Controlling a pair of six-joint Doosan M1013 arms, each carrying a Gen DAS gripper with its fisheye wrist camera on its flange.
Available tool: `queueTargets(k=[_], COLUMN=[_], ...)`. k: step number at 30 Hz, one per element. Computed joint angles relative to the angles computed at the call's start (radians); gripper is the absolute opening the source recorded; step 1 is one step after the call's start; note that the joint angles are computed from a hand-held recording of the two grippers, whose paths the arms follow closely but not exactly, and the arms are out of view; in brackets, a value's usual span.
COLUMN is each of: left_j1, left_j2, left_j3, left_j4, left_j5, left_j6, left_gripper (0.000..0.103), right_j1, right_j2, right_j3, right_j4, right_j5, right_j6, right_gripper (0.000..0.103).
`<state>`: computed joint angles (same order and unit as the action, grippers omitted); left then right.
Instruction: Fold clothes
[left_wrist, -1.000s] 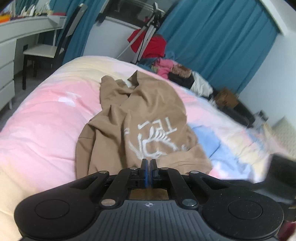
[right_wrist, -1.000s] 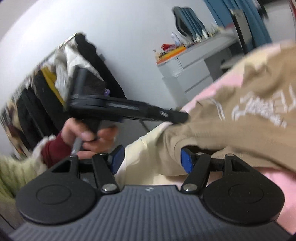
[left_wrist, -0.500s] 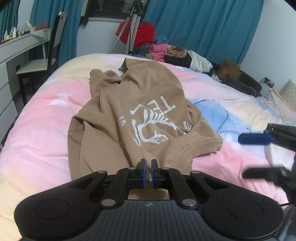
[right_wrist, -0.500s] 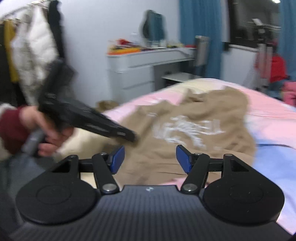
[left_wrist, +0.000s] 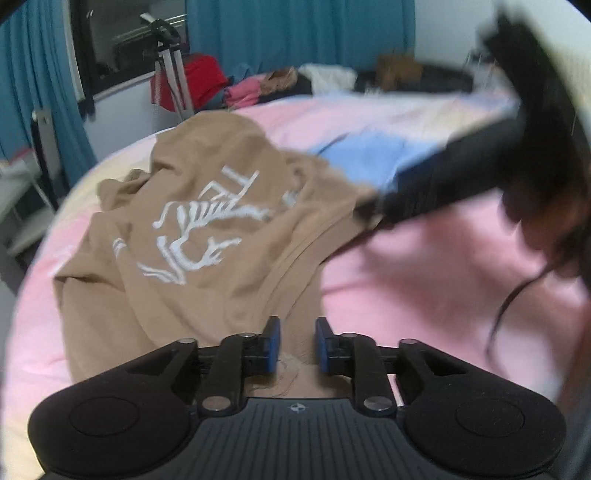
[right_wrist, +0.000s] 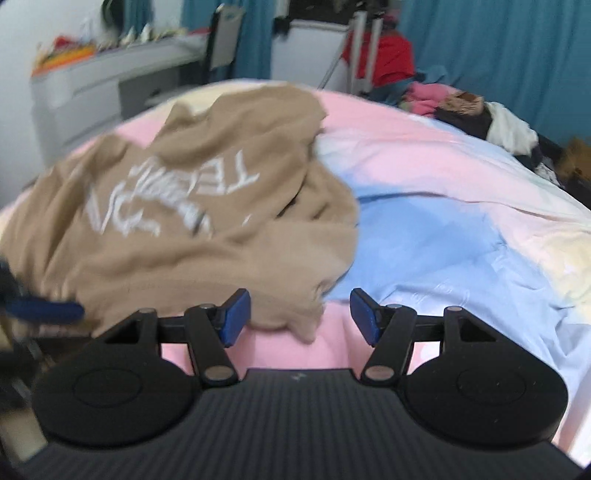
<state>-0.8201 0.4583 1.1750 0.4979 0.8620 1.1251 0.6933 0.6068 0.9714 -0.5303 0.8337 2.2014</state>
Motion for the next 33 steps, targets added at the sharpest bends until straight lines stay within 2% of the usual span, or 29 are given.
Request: queueTargets(k=[1,2,3,7,9,10,11,12,15,19,21,24,27,30,33], left_j1=[-0.005,-0.010,-0.014,-0.017,-0.013,-0.011,-0.009,-0.007,0.002,0.030,0.049,0.075,0.088,0.088,0.087], left_j2=[0.004,0.006,0.007,0.015,0.014,0.014,0.013,0.007,-0.019,-0.085,-0.114,-0.141,-0.148,-0.154,-0.166], left_j3=[-0.003,-0.004,-0.006,-0.020,-0.020,-0.020,-0.020,-0.016,0.010,0.067,0.095,0.127,0.135,0.140,0.157], left_j4=[0.029,0.053,0.062,0.041,0.042,0.041,0.038,0.033,0.012,-0.071,-0.109,-0.142,-0.163,-0.155,-0.141], left_j5=[0.026,0.045,0.062,0.123,0.128,0.131,0.134,0.123,0.058,-0.117,-0.213,-0.332,-0.371,-0.387,-0.418], left_j6=[-0.007,-0.015,-0.006,0.058,0.047,0.046,0.047,0.048,0.052,-0.004,-0.064,-0.174,-0.243,-0.262,-0.286], left_gripper=[0.034,0.044,0.047,0.046,0.033,0.018,0.013,0.013,0.011,0.010,0.010,0.010,0.010,0.010,0.010], right_j1=[-0.001,-0.003,-0.004,-0.009,-0.009,-0.009,-0.009,-0.010,-0.011,-0.019,-0.023,-0.028,-0.025,-0.008,0.008], right_j2=[-0.002,-0.004,-0.006,-0.010,-0.012,-0.013,-0.014,-0.015,-0.025,-0.052,-0.065,-0.079,-0.084,-0.076,-0.058], right_j3=[0.004,0.007,0.011,0.019,0.022,0.023,0.024,0.025,0.043,0.086,0.108,0.128,0.137,0.130,0.109], right_j4=[-0.006,-0.007,-0.005,0.016,0.019,0.020,0.021,0.022,0.013,0.077,0.161,0.367,0.537,0.486,0.387], right_j5=[-0.008,-0.013,-0.017,-0.030,-0.038,-0.043,-0.048,-0.052,-0.089,-0.204,-0.275,-0.357,-0.403,-0.413,-0.385], right_j6=[0.021,0.039,0.053,0.064,0.065,0.067,0.070,0.072,0.093,0.057,-0.029,-0.261,-0.505,-0.533,-0.481], right_gripper=[0.062,0.062,0.062,0.063,0.063,0.063,0.063,0.063,0.063,0.063,0.063,0.064,0.064,0.066,0.066])
